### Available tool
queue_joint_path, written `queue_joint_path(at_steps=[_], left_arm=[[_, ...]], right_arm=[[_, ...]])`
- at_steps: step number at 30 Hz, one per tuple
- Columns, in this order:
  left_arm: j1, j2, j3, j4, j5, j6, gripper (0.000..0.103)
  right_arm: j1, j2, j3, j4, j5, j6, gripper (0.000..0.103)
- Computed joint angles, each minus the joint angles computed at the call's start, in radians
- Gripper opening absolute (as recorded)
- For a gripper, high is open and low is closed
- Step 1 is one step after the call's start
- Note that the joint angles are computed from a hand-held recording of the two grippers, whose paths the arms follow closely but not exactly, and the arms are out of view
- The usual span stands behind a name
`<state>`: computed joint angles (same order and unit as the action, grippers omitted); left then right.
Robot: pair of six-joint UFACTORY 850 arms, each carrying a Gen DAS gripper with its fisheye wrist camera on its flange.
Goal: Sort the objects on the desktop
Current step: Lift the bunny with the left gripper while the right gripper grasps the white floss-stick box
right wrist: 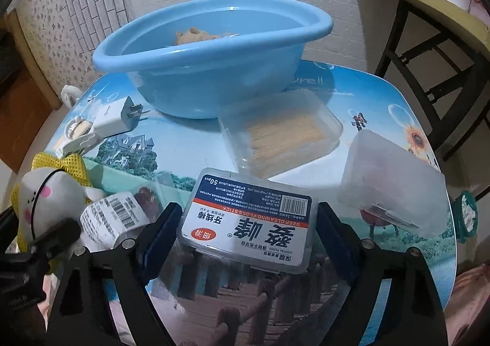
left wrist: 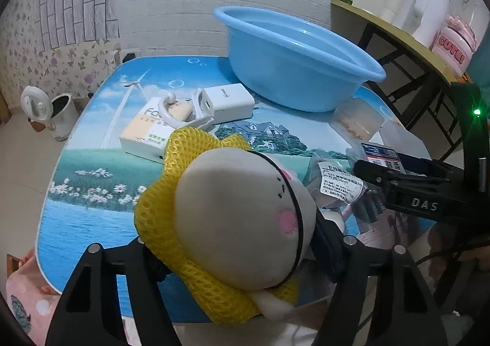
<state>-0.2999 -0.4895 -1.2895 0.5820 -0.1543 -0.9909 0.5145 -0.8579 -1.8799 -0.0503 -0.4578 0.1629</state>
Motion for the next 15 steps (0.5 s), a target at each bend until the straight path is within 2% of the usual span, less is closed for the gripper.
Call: queue_joint_path(at_steps=[5, 15], left_arm=[[-0.002, 0.027, 0.025, 0.223, -0.021, -0.239, 0.071], [-0.008, 0.060, 0.061, 0.398, -0.075, -0.434, 0.071]], right_arm=[[-0.016, 0.047, 0.071, 0.014, 0.051, -0.034, 0.084], [-0.043, 0.118, 0.178, 0.037, 0.090, -0.117, 0.084]])
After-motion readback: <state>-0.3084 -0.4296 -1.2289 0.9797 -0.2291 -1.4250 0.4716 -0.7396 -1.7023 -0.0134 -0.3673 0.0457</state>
